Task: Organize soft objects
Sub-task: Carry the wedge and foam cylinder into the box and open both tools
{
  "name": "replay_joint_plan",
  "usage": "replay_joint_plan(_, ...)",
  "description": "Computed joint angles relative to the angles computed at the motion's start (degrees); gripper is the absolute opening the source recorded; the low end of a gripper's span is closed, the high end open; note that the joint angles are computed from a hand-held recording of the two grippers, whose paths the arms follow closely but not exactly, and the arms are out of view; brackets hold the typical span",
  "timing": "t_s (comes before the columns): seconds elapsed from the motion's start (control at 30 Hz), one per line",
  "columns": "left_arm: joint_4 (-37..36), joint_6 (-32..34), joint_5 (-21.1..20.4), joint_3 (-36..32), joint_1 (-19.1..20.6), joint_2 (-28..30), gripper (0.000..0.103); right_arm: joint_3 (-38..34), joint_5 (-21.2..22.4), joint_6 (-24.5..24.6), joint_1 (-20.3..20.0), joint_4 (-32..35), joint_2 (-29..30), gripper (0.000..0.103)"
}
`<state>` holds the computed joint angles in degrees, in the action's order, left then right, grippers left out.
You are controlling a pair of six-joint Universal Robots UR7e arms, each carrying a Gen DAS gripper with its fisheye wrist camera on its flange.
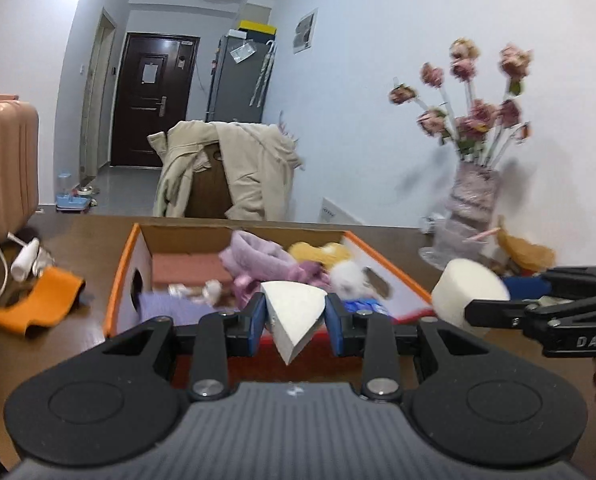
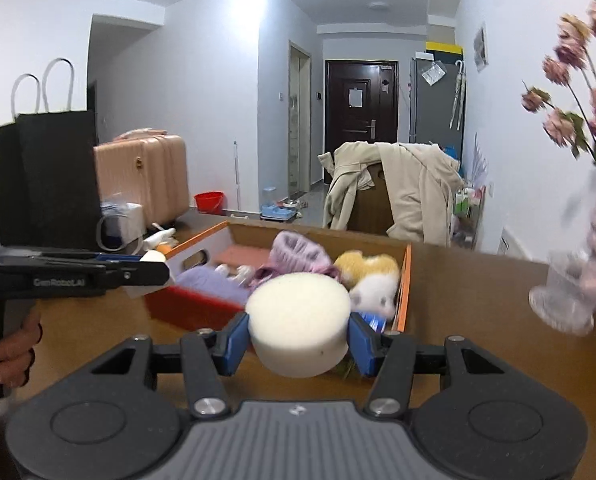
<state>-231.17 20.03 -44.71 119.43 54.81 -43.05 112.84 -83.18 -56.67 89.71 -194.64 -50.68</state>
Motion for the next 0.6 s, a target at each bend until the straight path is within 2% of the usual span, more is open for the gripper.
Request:
replay_joint_plan(0.17,11.15,0.45,-2.06,-8.59,5.86,-0.04,0.033,-13.7,-5.15,0.11,2.8,6.16,9.55,0.052)
replay_joint_plan(0.3,20.27,-1.26,-1.72,-13.5,9.13,0.89,0.036,-23.11,-9.93,-0.94,4.1,10.32,16.97,0.052)
replay_joint_plan(0.47,27.28,-3.93,-5.04,-13.07,11.53,-0.6,0.039,-28.54,-10.14,-0.08,4.35,22.25,19.61,0.052)
replay_joint_plan(0.57,26.78,-4.12,-5.73,-13.09,11.98,-0.18,0.041,-31.02,-11.04,3.47,4.04,25.1,20.62,0.053)
replay_joint_plan(0.6,27.12,-4.63,-5.43,-13.27,12.0,-0.23,0.049,-31.63,-12.02,4.14,4.03,25.43,20.93,0.054)
